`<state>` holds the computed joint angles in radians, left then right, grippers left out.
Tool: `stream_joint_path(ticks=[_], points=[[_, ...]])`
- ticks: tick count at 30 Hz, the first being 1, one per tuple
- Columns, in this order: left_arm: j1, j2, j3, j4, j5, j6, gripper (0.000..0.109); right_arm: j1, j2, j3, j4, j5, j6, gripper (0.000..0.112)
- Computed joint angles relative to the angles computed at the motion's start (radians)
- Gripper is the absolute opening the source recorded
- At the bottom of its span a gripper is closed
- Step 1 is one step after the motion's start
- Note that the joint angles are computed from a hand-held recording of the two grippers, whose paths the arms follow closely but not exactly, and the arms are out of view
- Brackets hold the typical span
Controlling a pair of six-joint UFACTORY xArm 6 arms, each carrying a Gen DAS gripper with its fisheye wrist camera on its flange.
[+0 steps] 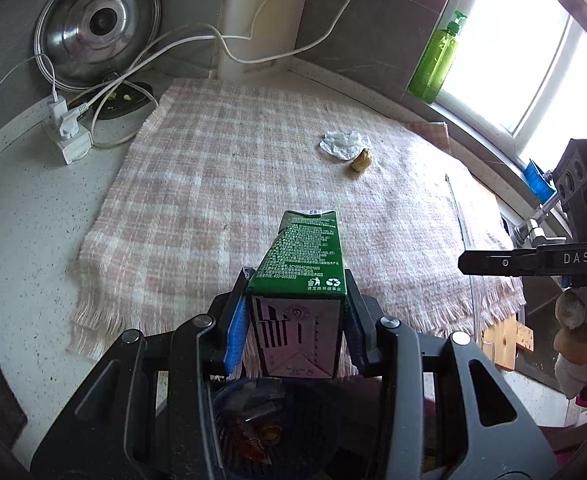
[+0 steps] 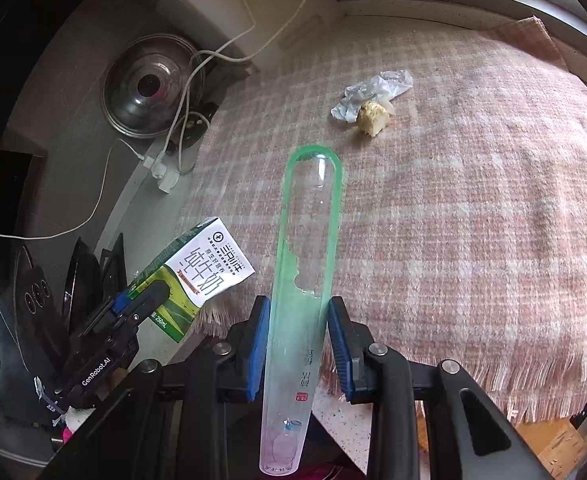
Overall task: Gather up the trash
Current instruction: 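Lift the carton and clear tube and carry them down over the basket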
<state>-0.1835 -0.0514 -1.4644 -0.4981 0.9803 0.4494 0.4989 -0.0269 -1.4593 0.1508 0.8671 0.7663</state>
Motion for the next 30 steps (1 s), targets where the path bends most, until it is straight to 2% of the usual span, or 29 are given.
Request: stream_joint_path(ticks=[5, 12, 26, 30], points=[[0.033, -0.087, 0.097, -0.026, 0.04, 0.041, 0.041, 0.058, -0.027, 0.048, -0.03, -0.017, 0.066, 0.03], [0.102, -0.163, 0.175, -0.073, 0.161, 0.056, 0.041, 0.14, -0.054, 0.104, -0.064, -0.023, 0.143, 0.03], [0.176, -0.247, 0.319, -0.038, 0.274, 0.105, 0.041, 0.258, -0.027, 0.165, -0.079, -0.061, 0.237, 0.03], [0.176, -0.251, 0.362, -0.01, 0.27, 0.114, 0.041, 0.272, -0.007, 0.185, -0.06, -0.076, 0.249, 0.03]])
